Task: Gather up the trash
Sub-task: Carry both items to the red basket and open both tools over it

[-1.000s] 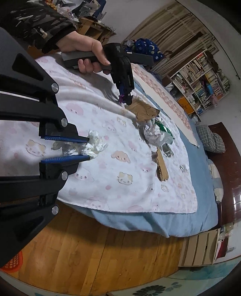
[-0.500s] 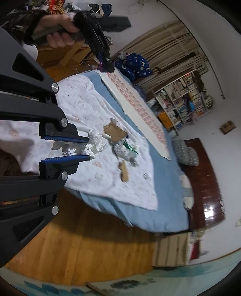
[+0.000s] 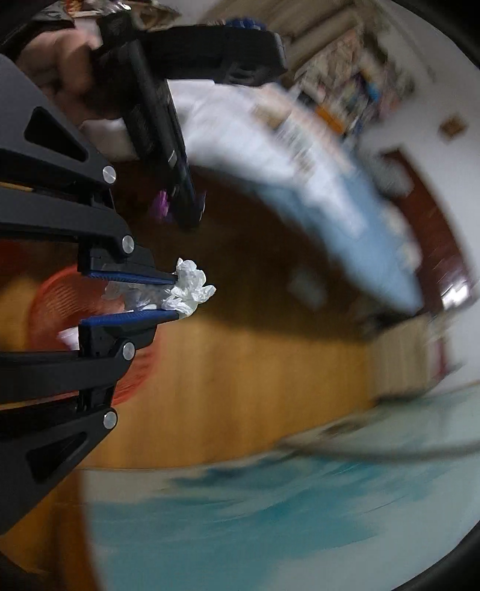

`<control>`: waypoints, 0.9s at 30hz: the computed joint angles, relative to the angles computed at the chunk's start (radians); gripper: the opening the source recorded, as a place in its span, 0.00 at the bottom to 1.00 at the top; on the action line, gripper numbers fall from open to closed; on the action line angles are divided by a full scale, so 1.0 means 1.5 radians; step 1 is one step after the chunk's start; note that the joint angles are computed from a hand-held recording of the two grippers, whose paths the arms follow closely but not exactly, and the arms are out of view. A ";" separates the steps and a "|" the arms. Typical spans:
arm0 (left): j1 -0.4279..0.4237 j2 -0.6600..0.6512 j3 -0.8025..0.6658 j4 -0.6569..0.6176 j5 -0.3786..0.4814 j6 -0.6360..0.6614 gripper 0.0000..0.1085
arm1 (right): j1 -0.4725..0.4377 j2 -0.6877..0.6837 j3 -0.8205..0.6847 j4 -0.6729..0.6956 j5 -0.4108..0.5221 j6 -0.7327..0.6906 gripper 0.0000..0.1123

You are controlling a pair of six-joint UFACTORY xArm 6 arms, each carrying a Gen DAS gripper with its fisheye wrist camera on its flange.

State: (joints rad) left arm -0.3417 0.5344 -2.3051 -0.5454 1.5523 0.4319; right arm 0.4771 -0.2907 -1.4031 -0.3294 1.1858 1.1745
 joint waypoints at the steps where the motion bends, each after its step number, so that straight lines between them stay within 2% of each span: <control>1: -0.024 -0.021 0.052 0.061 -0.013 0.013 0.24 | -0.007 -0.017 0.046 0.029 -0.008 0.007 0.13; 3: -0.058 -0.033 0.101 0.123 -0.008 0.071 0.24 | -0.010 -0.041 0.125 0.077 -0.027 0.011 0.13; 5: -0.081 -0.068 0.184 0.183 -0.063 0.122 0.24 | -0.013 -0.058 0.194 0.109 -0.053 0.026 0.13; 8: -0.092 -0.086 0.239 0.247 -0.097 0.116 0.24 | -0.015 -0.068 0.248 0.123 -0.068 0.060 0.13; 9: -0.093 -0.083 0.241 0.259 -0.093 0.120 0.24 | -0.015 -0.067 0.255 0.122 -0.073 0.068 0.13; 15: -0.093 -0.092 0.261 0.270 -0.091 0.118 0.24 | -0.018 -0.036 0.247 0.131 -0.105 0.056 0.13; 27: -0.089 -0.105 0.267 0.266 -0.096 0.092 0.26 | -0.028 -0.018 0.213 0.115 -0.100 0.052 0.15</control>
State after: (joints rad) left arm -0.4757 0.3769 -1.9042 -0.1459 1.4081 0.5694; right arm 0.4352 -0.3182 -1.0841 -0.1569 1.0354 1.2518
